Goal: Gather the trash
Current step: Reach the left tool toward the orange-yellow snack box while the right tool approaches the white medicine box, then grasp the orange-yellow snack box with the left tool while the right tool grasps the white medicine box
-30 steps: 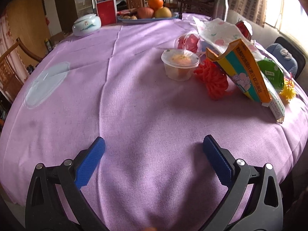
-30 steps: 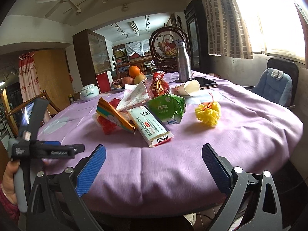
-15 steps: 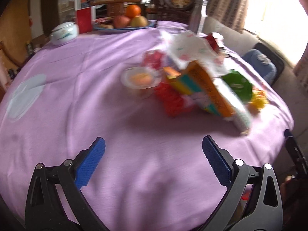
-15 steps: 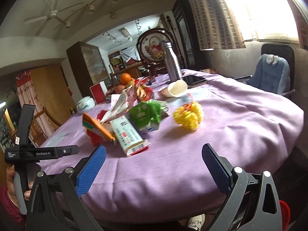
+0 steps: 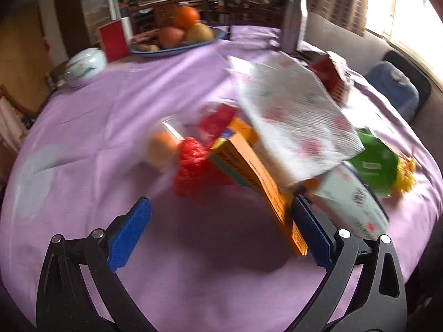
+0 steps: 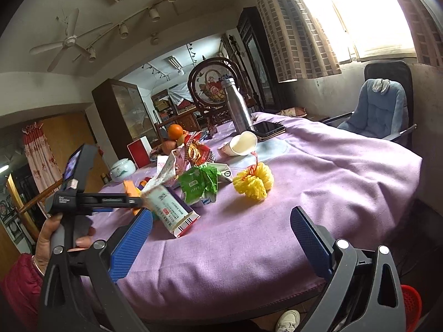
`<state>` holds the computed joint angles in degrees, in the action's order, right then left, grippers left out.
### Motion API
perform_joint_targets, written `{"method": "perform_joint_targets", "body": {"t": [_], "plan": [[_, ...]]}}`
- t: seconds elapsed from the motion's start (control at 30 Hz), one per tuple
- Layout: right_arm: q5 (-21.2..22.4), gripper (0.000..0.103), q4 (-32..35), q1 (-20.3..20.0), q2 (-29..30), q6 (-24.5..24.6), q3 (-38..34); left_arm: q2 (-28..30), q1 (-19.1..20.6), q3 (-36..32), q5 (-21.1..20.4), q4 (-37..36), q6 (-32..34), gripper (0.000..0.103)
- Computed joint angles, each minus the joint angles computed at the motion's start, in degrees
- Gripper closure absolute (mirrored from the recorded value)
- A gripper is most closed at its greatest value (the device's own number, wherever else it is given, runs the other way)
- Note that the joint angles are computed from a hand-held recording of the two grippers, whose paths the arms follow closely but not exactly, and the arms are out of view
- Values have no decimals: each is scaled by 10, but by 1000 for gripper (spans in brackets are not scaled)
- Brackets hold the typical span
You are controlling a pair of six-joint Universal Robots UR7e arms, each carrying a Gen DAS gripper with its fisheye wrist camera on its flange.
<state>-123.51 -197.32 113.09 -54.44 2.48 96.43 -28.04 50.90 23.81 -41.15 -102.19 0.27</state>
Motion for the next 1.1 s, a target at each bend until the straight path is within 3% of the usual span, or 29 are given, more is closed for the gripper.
{"method": "perform_joint_targets", "body": {"t": [0.17, 0.33, 0.43, 0.5, 0.63, 0.77, 0.87, 0.9, 0.93, 1.0, 1.1], "plan": [[33, 6, 18, -7, -1, 21, 3, -36, 17, 18, -12, -23, -22, 6], [55, 6, 59, 3, 13, 1, -16, -37, 7, 81, 66, -163, 131, 6], [92, 6, 120, 3, 23, -13, -46, -40, 4, 113, 85, -239, 195, 6], [87, 6, 174, 4, 38, -27, -83, -34, 8, 101, 72, -237, 196, 6], [69, 6, 251, 1, 70, -38, -157, -42, 22, 69, -3, -151, 109, 6], [70, 6, 335, -7, 100, -15, -226, -52, 36, 56, -60, -129, 52, 6], [68, 6, 381, -10, 123, -8, -264, -65, 40, 71, -91, -148, 45, 6], [67, 12, 390, -9, 130, -9, -274, -68, 40, 77, -96, -157, 51, 6], [64, 29, 402, -7, 138, -12, -285, -69, 39, 81, -100, -162, 55, 6], [51, 48, 410, -3, 148, -17, -294, -71, 38, 86, -106, -167, 64, 6], [42, 48, 359, 5, 140, -19, -267, -75, 38, 95, -118, -179, 78, 6]]}}
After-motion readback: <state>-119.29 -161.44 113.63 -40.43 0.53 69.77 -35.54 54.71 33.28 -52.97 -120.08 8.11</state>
